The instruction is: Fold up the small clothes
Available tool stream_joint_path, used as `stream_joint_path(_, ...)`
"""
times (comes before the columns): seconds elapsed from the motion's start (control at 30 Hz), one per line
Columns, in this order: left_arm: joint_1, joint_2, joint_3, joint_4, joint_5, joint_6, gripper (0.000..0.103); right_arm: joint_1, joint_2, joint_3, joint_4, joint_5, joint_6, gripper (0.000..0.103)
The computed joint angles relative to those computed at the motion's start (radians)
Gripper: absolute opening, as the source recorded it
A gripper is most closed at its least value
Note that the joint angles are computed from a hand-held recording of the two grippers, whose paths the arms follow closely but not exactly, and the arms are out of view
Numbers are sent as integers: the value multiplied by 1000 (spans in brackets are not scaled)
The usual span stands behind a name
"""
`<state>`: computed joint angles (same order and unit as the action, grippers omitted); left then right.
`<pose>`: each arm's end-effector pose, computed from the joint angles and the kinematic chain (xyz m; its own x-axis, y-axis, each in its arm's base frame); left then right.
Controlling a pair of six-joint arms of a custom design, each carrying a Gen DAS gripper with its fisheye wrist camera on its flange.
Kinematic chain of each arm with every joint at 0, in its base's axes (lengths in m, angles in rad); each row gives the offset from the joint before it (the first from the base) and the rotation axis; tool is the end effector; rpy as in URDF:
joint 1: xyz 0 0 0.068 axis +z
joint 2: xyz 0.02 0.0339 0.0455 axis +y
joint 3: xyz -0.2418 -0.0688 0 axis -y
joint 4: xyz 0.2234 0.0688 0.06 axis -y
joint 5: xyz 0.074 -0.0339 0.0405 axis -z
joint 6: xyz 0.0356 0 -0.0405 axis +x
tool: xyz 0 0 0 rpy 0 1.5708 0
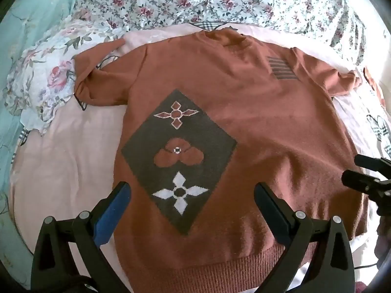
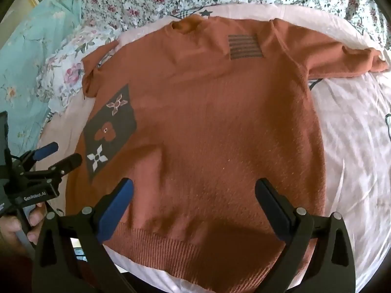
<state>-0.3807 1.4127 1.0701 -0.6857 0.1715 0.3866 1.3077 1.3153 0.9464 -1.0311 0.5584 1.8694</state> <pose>0.2473 -0.1055 0.2403 -0.5675 0.6273 -0.5333 0.7146 0.6970 0.0593 0.0719 0.1946 0.2202 -0.6849 0.5738 -0.4490 0.4790 0.8190 0.3160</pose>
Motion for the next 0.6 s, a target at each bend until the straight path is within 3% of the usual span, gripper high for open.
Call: stream_joint_path(0.6,18,9,36,-28,62,3,101,4,23,35,-24,33,6,99)
